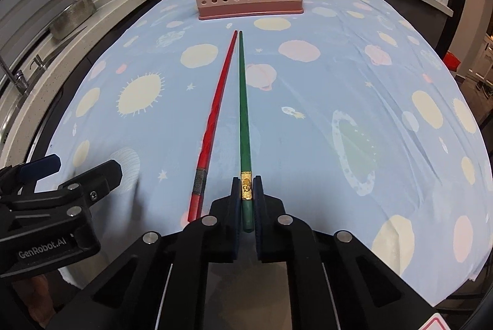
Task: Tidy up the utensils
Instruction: 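Grasp the green chopstick with the right tool while the left tool grasps the red one, then lift both chopsticks and carry them up over the pink holder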
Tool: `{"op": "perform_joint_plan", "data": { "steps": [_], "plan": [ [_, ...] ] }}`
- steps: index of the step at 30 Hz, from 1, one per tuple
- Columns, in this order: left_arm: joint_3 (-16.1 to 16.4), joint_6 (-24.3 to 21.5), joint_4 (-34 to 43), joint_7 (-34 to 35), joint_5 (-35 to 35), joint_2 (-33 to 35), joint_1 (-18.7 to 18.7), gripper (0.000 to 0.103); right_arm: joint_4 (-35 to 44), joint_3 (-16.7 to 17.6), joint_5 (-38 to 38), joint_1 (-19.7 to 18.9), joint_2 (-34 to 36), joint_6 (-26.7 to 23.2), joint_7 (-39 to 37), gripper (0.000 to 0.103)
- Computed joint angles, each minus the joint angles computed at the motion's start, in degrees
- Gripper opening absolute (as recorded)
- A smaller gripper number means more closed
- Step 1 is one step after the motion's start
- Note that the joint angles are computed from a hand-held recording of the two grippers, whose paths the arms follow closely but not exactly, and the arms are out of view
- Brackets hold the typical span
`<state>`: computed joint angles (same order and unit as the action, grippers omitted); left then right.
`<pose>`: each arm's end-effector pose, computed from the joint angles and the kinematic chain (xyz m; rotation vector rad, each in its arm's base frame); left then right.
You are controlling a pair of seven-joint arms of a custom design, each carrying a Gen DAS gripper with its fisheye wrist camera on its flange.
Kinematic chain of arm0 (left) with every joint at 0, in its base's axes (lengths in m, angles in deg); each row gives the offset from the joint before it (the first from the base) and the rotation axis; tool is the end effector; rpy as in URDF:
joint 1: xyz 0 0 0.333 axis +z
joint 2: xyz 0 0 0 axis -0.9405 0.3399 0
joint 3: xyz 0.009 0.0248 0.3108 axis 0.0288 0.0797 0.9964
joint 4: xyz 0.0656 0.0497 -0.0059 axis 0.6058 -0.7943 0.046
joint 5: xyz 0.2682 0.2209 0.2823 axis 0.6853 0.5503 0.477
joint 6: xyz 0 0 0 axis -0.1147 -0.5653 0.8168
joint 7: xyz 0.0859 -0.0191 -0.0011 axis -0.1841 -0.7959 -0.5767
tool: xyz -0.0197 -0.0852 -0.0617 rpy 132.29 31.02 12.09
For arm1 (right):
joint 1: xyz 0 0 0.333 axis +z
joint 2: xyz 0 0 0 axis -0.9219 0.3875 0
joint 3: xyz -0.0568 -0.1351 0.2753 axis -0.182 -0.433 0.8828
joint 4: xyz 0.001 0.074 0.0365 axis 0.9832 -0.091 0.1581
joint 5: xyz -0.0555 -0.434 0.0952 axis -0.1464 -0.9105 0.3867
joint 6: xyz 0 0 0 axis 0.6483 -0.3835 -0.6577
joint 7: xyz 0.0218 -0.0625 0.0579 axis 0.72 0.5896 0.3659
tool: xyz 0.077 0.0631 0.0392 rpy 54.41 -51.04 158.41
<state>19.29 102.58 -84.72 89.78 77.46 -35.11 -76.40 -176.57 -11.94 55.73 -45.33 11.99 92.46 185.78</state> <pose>0.4502 -0.1637 0.4875 -2.1135 1.7116 -0.4033 0.4746 0.2715 0.4603 -2.0346 1.6432 -0.3165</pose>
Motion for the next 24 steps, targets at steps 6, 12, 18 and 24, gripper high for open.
{"op": "perform_joint_plan", "data": {
  "steps": [6,12,18,24],
  "plan": [
    [-0.3,0.8,2.1,0.4,-1.0,3.0,-1.4,0.096,-1.6,-0.4,-0.5,-1.2,-2.1,-0.9,1.2,0.007],
    [-1.3,2.1,4.3,0.6,-1.0,6.8,-2.6,0.096,-3.2,-1.6,0.8,-1.8,-3.8,-1.0,0.7,0.007],
    [-0.1,4.4,4.7,3.0,-3.2,8.7,-4.5,0.074,-4.0,-2.2,3.0,-1.5,-4.4,-1.0,-0.9,0.007],
    [-0.9,5.9,4.6,3.4,-1.7,9.0,-4.3,0.059,-3.7,-2.3,4.4,-1.3,-3.8,-0.5,-2.1,0.007]
  ]
}}
